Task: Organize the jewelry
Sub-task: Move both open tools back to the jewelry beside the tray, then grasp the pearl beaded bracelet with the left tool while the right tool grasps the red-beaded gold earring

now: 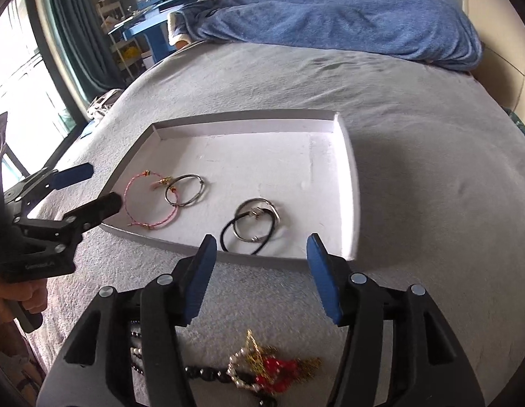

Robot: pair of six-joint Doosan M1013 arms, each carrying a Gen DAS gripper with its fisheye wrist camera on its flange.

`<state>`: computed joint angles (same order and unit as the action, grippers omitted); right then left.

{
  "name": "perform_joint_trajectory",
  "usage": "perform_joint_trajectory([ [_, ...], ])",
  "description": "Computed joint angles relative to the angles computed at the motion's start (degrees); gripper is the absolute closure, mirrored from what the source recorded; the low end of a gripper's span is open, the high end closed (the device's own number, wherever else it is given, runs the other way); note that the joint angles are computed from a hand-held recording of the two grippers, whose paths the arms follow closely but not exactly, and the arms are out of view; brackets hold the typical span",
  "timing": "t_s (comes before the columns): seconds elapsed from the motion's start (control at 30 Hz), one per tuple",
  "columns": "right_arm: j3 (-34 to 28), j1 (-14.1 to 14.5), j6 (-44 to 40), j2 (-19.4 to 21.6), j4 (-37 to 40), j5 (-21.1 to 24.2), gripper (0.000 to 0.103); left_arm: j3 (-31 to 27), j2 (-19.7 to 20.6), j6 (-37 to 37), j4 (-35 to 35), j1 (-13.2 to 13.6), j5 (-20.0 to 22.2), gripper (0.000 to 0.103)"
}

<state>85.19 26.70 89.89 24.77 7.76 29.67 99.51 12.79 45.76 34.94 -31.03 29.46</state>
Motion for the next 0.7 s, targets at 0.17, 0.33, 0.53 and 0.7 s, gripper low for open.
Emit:
perform_joint_trajectory([
  [0.17, 1.6, 0.0, 1.0, -1.1, -1.2, -0.2, 0.047, 1.2, -1.0, -0.3, -0.4, -0.6, -0.2, 0.015],
  [0.33, 4.2, 0.1, 0.4, -2.7, -1.5, -0.5, 0.047, 2.8, -2.2, -0.2, -0.8, -1.5, -0.7, 0.014],
  [0.53, 6.6, 0.6, -0.8, -3.7, -3.0, 0.0, 0.047, 4.4, -3.1, 1.7, -3.5, -2.4, -1.2, 0.014],
  [0.7, 7.6, 0.7, -3.8, -3.6, -2.7, 0.8, 0.049, 5.7, -3.6, 3.6, -4.2, -3.3, -1.5, 0.014],
])
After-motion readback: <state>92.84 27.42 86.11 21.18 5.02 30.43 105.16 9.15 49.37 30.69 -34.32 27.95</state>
